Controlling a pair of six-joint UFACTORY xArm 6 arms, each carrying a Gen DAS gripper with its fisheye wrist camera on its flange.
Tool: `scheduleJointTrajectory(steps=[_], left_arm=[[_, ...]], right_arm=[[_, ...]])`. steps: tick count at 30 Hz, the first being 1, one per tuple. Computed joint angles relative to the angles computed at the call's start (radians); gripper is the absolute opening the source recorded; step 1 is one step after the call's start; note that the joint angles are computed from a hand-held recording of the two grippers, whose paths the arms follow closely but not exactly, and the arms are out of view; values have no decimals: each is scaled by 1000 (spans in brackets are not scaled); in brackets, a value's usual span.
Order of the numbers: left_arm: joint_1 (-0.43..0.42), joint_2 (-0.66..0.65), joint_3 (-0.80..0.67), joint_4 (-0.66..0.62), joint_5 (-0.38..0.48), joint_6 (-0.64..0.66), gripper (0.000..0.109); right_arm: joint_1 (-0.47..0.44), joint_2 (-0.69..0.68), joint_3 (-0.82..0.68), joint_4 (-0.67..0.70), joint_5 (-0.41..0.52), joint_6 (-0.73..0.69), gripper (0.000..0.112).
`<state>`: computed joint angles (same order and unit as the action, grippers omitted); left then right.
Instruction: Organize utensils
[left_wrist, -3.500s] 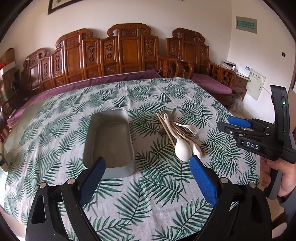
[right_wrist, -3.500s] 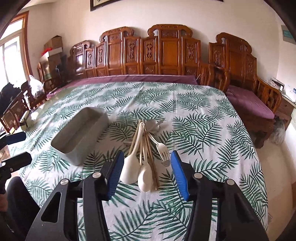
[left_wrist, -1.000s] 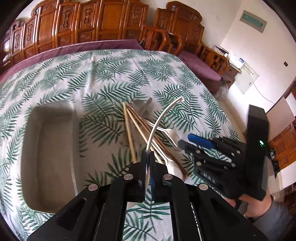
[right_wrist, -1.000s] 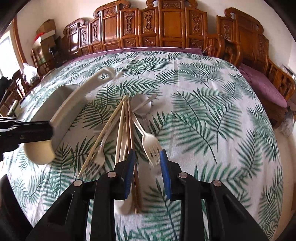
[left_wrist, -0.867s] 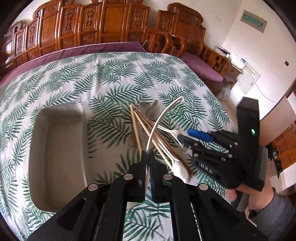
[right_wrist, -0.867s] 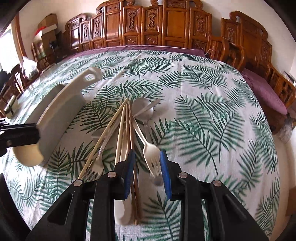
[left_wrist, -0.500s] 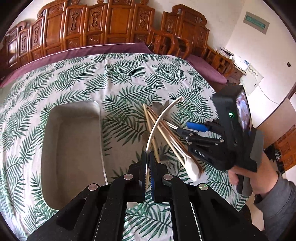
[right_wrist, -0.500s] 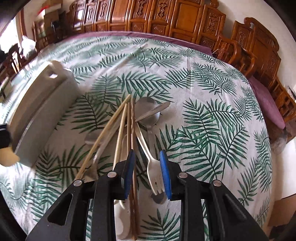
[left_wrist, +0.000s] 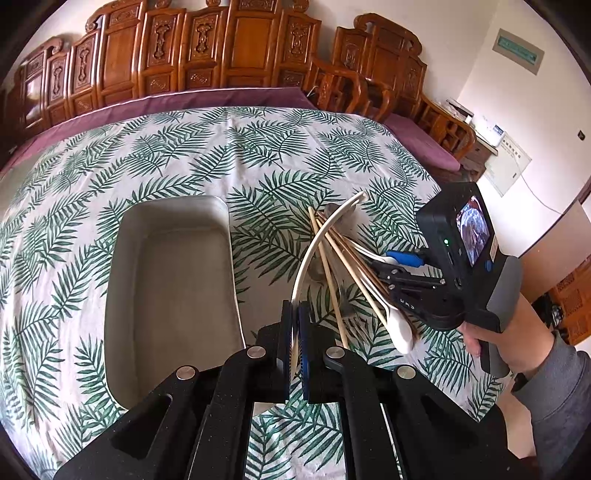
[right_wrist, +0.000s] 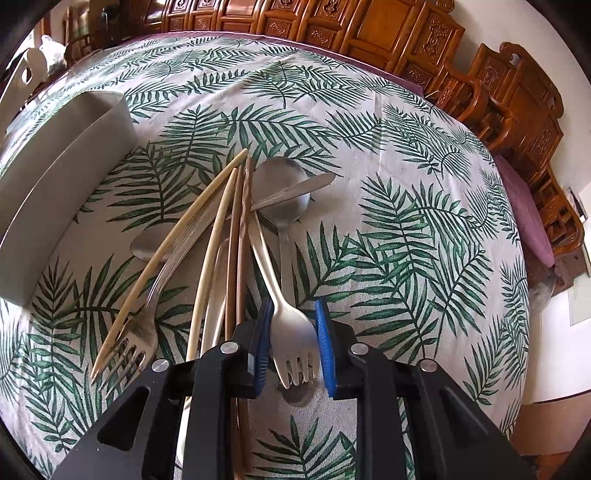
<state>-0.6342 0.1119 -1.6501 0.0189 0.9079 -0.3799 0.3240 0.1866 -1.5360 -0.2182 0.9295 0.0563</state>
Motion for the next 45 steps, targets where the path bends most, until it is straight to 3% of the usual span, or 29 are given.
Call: scheduleJointTrajectory(steps=[11,12,13,19,28,45], left_arm=[[14,-33,42,0,-13,-21,3],[15,-37,46,0,-14,-23,3],[15,-42,51,1,-15,-24,3],[17,-59,64,11,-17,-33,3],[76,-59,69,37,2,-62,3],[140,-78,107,70,-9,-83,3]], right_arm=[[-12,-87,3,-5,87,-3,20],[-13,-98,7,-7,91,-6,7],[-13,-106,7,-3,102,-13,4],[-14,-155,25,0,122,-13,4],[11,-186,34,111,109,8,4],[146,-68,-91,179,89,106,4]])
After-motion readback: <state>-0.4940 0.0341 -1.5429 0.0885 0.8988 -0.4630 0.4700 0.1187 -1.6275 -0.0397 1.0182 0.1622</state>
